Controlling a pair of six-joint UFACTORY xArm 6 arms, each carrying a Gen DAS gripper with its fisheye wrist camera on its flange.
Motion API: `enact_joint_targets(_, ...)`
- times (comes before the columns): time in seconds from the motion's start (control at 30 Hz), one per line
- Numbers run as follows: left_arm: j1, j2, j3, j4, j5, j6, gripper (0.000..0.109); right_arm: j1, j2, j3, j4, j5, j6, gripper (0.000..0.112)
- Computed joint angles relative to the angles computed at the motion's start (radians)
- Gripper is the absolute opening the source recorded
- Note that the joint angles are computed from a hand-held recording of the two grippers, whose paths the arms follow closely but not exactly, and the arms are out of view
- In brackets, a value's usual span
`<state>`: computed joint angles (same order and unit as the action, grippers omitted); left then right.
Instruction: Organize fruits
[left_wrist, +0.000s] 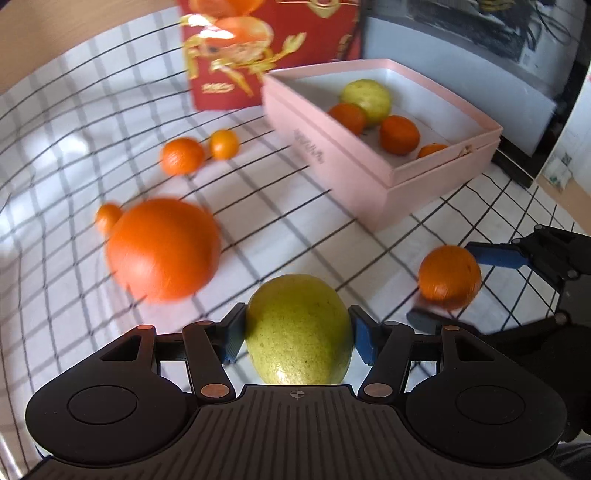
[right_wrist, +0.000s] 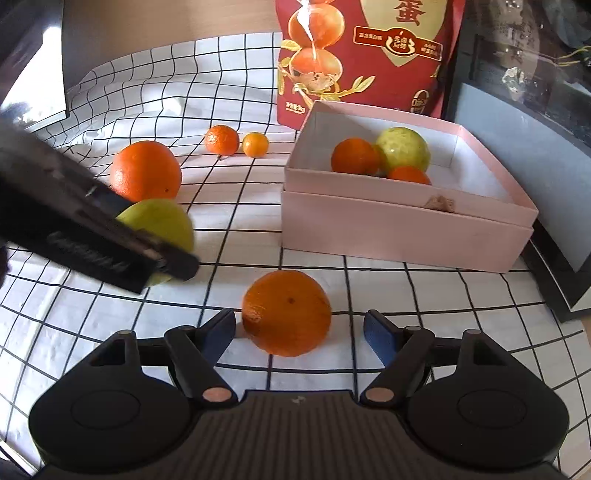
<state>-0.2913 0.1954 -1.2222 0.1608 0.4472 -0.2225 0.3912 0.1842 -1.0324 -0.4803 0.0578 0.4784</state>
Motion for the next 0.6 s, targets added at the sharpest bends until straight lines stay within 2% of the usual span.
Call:
enact_joint_targets(0.1, 0.015, -0.063, 0.078, 0.008, -0.021, -0.056, 0.064, 0.004, -0.003, 0.005, -0.004, -0.011, 0.010, 0.077)
enact_joint_targets(0.2, 0.029, -0.121, 0.154, -0.002, -0.038, -0.109, 0.064, 0.021, 0.002, 0.003, 0.084, 0.003, -0.072, 0.078)
enact_joint_targets(0.3, 0.037, -0.166, 0.202, -0.052, -0.045, -0.118, 0.064, 0.018, 0.009, -0.004, 0.037, 0.000, -0.023, 0.083)
enact_joint_targets(0.43, 0.036, -0.189, 0.228, -0.033, -0.050, -0.172, 0.064, 0.016, 0.014, -0.008, 0.029, 0.000, -0.011, 0.089)
enact_joint_targets(0.53, 0.035, -0.183, 0.217, -0.010, -0.041, -0.204, 0.064, 0.031, 0.018, -0.009, 0.178, 0.009, -0.157, 0.097)
enact_joint_targets(0.6, 0.035, -0.175, 0.208, 0.000, -0.035, -0.215, 0.064, 0.037, 0.019, -0.010, 0.211, 0.018, -0.199, 0.101)
